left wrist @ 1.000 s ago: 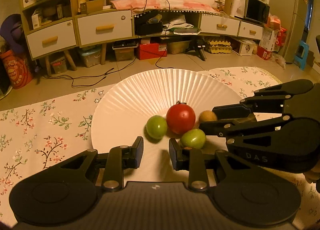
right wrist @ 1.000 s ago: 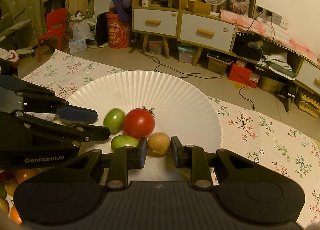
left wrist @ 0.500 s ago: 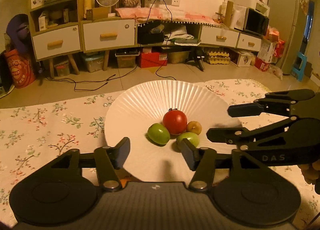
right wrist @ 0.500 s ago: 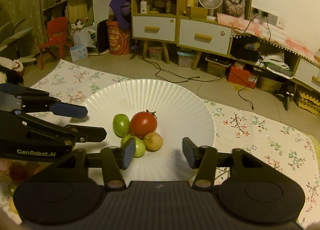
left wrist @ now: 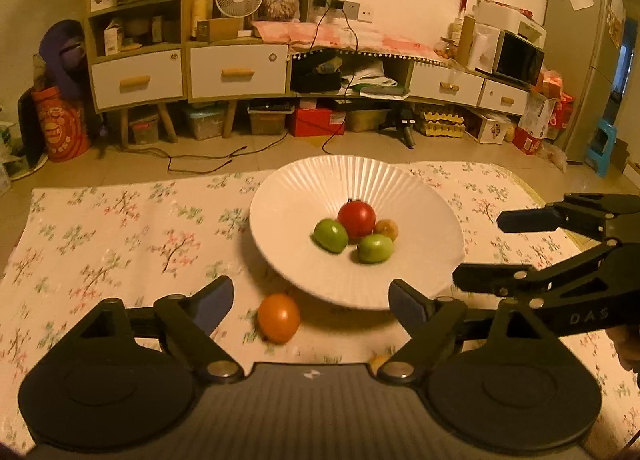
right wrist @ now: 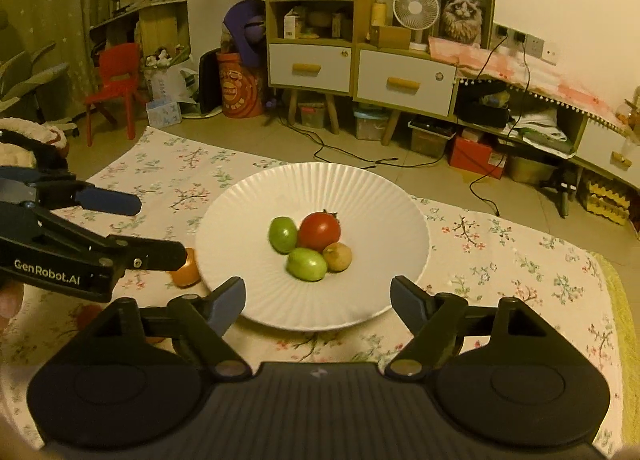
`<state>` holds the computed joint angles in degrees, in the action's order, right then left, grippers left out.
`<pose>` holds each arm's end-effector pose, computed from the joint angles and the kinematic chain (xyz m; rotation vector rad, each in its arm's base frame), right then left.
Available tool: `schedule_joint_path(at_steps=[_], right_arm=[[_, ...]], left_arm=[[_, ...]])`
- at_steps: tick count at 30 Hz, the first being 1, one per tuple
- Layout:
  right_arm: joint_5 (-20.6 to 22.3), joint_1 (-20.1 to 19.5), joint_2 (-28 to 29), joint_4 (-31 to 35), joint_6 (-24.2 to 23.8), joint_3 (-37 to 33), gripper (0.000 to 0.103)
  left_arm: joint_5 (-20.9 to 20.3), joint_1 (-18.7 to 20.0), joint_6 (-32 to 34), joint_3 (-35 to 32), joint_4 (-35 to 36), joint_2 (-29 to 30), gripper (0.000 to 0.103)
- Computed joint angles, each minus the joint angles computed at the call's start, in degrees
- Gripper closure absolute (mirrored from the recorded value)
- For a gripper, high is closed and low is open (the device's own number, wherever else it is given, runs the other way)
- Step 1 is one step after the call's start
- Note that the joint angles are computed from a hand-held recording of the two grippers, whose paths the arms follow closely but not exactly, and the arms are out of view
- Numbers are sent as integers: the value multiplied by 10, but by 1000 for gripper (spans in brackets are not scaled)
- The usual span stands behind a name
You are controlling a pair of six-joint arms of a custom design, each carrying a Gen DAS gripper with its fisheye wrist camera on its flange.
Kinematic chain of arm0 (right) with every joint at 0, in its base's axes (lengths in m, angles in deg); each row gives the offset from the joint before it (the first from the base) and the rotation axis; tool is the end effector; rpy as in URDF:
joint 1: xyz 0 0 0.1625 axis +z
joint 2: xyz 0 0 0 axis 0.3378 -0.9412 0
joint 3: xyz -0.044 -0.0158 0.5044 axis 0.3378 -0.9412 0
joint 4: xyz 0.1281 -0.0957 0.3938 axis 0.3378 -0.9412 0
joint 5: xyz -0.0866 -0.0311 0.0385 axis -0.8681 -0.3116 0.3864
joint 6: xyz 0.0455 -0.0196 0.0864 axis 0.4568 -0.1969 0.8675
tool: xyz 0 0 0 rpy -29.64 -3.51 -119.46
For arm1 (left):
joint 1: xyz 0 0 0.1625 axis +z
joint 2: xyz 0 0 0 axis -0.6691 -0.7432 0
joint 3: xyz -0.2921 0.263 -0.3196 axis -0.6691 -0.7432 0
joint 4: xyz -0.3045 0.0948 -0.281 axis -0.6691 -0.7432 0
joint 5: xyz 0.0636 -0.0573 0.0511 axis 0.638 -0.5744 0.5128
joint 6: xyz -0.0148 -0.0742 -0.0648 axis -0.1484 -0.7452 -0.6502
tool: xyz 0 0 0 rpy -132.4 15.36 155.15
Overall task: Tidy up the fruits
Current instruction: 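Move both open tools back over the remaining fruit cluster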
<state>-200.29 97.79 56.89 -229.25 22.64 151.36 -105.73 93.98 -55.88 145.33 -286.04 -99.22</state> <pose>0.2759 -0.3796 0.0241 0.6879 -2.2280 0.9552 -0.0846 -0.4140 0.1739 0.9049 2.4100 -0.8218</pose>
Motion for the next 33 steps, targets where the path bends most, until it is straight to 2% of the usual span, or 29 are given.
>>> schedule_joint_path(at_steps=[13,22,28,33], right_arm=[[-13,34,29,-32,18,18,9],[-36,37,49,-24,55,29,9],[-47,52,65,-36,31,32,8],[-41,62,75,-38,20,35,7]], left_arm=[[33,-9,-18,56,-19,-32,9],[37,1,-11,91,-36,-44,8],[37,10,-26,99,-5,-70,8],[41,5,-6,115,-27,-75,4]])
